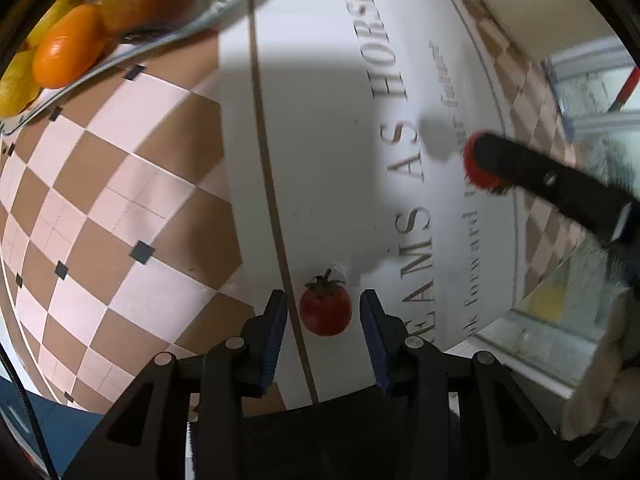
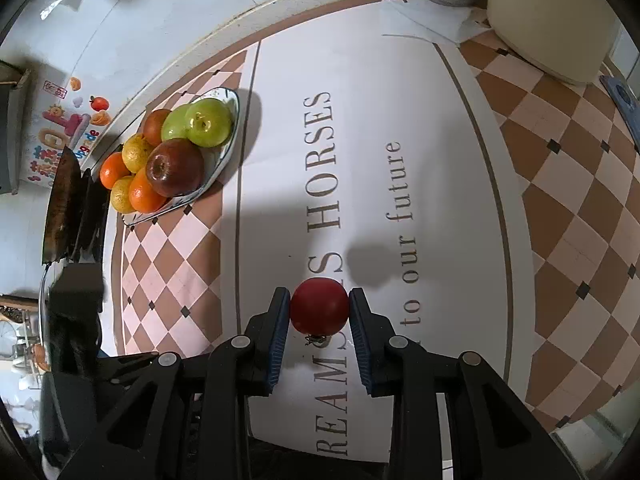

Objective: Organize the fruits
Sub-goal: 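Grasp a cherry tomato with the right tool while the left tool grasps the other tomato, then carry both cherry tomatoes onto the deer plate and open both tools, then lift both open tools away from the plate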

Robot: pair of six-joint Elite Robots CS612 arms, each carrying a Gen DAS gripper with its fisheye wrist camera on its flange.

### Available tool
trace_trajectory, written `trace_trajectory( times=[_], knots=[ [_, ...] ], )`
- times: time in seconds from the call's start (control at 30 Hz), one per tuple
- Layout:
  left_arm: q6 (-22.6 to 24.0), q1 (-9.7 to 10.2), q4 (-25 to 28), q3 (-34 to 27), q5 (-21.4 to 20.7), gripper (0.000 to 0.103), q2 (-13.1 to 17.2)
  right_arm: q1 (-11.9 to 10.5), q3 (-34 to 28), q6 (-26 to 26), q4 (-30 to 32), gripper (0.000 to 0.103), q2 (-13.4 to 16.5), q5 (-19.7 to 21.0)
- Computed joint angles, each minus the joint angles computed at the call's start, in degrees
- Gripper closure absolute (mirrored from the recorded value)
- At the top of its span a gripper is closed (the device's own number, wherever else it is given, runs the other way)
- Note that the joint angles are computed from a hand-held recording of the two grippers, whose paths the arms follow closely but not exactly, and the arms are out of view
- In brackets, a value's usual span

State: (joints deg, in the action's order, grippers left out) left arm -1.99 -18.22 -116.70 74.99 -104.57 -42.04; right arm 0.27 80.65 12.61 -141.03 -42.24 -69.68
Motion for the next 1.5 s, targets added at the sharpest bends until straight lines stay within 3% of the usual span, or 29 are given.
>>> trace_trajectory(
  times=[0.1,0.17,0.27,0.43,0.67,0.9,1.07,1.13,1.2,1.27,1.33,1.4,1.47,1.5],
  knots=[
    [-0.1,-0.26,-1.0,0.5,0.8,0.070,0.1,-0.1,0.2,0.2,0.0,0.071,0.0,0.0],
    [-0.1,-0.19,-2.0,0.7,0.2,0.077,0.0,-0.1,0.1,0.2,0.0,0.071,0.0,0.2],
    [-0.5,-0.17,-4.6,1.0,1.1,0.077,-0.4,0.0,-0.4,-0.1,-0.1,0.071,0.3,0.5],
    [-5.0,1.65,-8.4,0.3,0.2,0.077,-1.3,0.3,-3.4,0.6,-0.9,0.071,2.1,4.9],
    [-15.8,6.37,-14.4,-5.0,0.4,0.077,0.4,1.4,-14.3,4.4,-1.3,0.071,9.0,12.2],
    [-22.4,9.63,-13.6,-11.4,3.8,0.077,4.4,3.2,-25.3,2.6,6.1,0.071,15.1,11.5],
    [-23.4,10.06,-11.6,-13.9,3.9,0.077,6.7,3.3,-26.8,2.7,7.0,0.069,16.1,11.7],
    [-23.4,9.87,-10.7,-15.3,4.4,0.077,7.7,3.1,-26.5,2.9,7.2,0.065,16.0,12.3],
    [-22.9,9.89,-9.2,-16.5,4.6,0.076,8.5,3.0,-25.9,3.7,6.7,0.040,15.7,11.7],
    [-22.6,9.89,-7.7,-17.1,5.2,0.076,8.7,3.0,-25.0,3.5,5.8,0.038,15.0,10.3],
    [-22.1,9.70,-7.6,-16.7,6.6,0.075,8.3,3.4,-24.3,2.8,5.9,0.028,14.0,7.0],
    [-21.5,9.34,-7.9,-15.9,9.2,0.062,7.7,4.3,-23.5,1.6,5.7,0.015,12.8,2.0],
    [-20.6,9.04,-8.5,-14.9,11.5,0.028,6.9,5.5,-22.7,0.1,5.2,0.013,11.5,-4.3],
    [-20.1,8.92,-9.4,-13.9,12.6,0.021,6.2,6.0,-22.2,-0.6,4.6,0.009,11.0,-6.8]
  ],
)
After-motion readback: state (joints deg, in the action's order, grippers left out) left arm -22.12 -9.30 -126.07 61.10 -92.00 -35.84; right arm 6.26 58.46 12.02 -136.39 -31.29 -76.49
